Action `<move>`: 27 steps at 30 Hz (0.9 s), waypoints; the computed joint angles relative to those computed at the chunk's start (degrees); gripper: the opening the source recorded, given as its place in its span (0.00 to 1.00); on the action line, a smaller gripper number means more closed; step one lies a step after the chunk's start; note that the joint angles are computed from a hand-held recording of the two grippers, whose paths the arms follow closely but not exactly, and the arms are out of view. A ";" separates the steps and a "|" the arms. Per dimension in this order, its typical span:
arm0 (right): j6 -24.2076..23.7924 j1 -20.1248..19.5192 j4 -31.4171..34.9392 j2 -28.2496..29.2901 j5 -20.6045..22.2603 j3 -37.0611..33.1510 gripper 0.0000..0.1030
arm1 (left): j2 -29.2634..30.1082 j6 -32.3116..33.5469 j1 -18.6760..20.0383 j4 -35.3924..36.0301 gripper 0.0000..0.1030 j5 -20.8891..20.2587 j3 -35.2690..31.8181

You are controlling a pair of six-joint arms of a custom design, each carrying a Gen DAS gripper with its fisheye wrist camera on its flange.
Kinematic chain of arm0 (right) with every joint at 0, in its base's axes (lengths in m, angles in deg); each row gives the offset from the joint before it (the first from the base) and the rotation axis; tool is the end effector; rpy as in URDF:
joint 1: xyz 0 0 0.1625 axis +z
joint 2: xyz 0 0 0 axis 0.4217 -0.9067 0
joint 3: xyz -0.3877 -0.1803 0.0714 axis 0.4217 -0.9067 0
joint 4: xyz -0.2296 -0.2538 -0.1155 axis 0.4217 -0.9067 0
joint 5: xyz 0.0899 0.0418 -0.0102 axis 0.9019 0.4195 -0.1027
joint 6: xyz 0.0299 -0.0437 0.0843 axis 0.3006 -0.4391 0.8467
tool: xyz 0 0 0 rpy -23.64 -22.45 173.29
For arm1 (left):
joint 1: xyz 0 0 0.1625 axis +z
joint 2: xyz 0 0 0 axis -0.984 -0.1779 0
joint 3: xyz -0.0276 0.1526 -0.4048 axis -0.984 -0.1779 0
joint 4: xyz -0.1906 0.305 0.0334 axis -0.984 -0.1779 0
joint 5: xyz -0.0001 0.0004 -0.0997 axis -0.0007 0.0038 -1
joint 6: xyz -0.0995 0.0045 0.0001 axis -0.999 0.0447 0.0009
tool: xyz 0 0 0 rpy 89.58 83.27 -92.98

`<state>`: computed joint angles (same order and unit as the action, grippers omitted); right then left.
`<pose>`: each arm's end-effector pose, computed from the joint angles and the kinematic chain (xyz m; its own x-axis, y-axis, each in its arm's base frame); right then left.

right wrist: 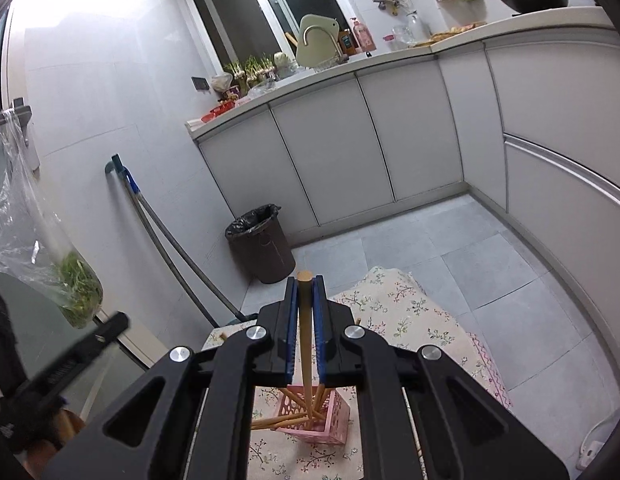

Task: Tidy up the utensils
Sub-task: 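Carry both chopsticks over the pink basket and open both tools to drop them in, then move both tools back down to the chopstick pile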

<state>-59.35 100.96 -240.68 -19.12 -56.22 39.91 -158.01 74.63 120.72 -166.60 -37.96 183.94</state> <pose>0.5252 -0.5688 0.1584 -0.8800 -0.3316 0.3402 -0.4728 0.5427 -0.6942 -0.1694 -0.4431 0.5306 -0.8701 -0.1987 -0.4511 0.3526 0.3887 -0.8512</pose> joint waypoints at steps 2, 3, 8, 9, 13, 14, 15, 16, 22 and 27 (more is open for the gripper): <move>0.04 0.07 0.74 0.96 -0.34 -1.08 0.07 | -0.87 -0.21 -0.48 -0.27 0.24 0.40 0.12; 0.04 0.14 1.07 1.55 -0.82 -1.69 0.07 | -1.19 -0.54 -0.66 0.40 0.24 0.59 0.06; -0.95 -0.33 0.89 3.68 0.30 -3.39 0.11 | -1.89 -1.86 -1.79 2.73 0.25 1.96 0.45; -1.30 -0.41 2.04 3.84 0.73 -3.78 0.12 | -2.12 -2.22 -2.10 3.53 0.25 2.20 0.51; -1.77 0.03 -0.13 3.39 -0.85 -2.41 0.41 | -2.60 -2.37 -3.41 4.98 0.28 3.28 1.02; -2.58 0.33 -0.63 3.13 -1.74 -2.10 0.41 | -2.82 -2.67 -3.88 5.69 0.28 3.70 1.18; -3.36 0.65 -1.26 2.95 -2.68 -1.79 0.41 | -3.13 -3.23 -4.55 6.78 0.28 3.96 1.40; -4.13 0.98 -2.12 2.74 -3.71 -1.33 0.41 | -3.35 -3.38 -4.92 7.31 0.31 4.06 1.59; -7.75 2.45 -6.22 0.41 -8.46 3.79 0.52 | -4.06 -5.19 -7.58 10.74 0.58 6.46 3.92; -7.21 2.57 -9.18 -2.09 -10.92 9.42 0.77 | -4.94 -11.66 -8.17 19.25 0.74 8.63 5.62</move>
<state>-66.56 103.53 -249.86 -21.21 -67.14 49.34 -162.95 62.97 112.55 -147.35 -29.33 189.55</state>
